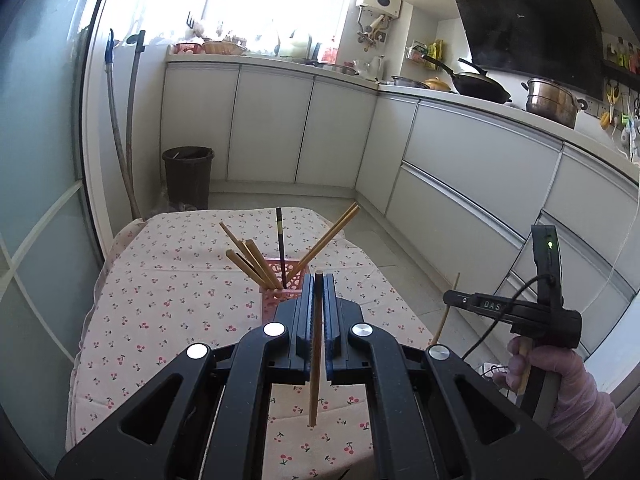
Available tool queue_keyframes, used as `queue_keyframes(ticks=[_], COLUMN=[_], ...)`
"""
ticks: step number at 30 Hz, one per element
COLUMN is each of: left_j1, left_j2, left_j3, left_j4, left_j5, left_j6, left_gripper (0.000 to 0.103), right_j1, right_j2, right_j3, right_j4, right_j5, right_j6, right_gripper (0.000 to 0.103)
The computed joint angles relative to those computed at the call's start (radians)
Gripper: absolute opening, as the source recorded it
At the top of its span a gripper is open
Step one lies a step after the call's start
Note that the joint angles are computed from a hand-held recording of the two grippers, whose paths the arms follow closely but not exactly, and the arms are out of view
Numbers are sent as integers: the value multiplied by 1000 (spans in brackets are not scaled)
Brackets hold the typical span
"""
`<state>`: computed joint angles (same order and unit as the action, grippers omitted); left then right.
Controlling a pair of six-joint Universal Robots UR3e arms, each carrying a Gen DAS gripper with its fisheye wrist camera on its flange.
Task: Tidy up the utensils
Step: 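Lower the left chopstick into the holder and open while the right gripper lifts its chopstick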
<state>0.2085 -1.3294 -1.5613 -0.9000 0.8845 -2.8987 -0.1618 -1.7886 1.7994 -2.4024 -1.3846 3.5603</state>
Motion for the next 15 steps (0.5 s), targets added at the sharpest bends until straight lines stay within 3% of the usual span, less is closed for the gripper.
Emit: queue_keyframes(ticks=[8,15], left_j1=[-57,-178], left_j2=[-118,-372], left_j3=[238,609], left_j4=[1,-14], left_j5=[72,199], left_j6=[-79,-155], left_gripper=[4,4], right_j1=[-77,-119], right_j2=[-83,-89], right_j3=[31,15], right_j4=[-42,-49], right_j5=[121,185], right_j6=[4,22], right_gripper=[6,6])
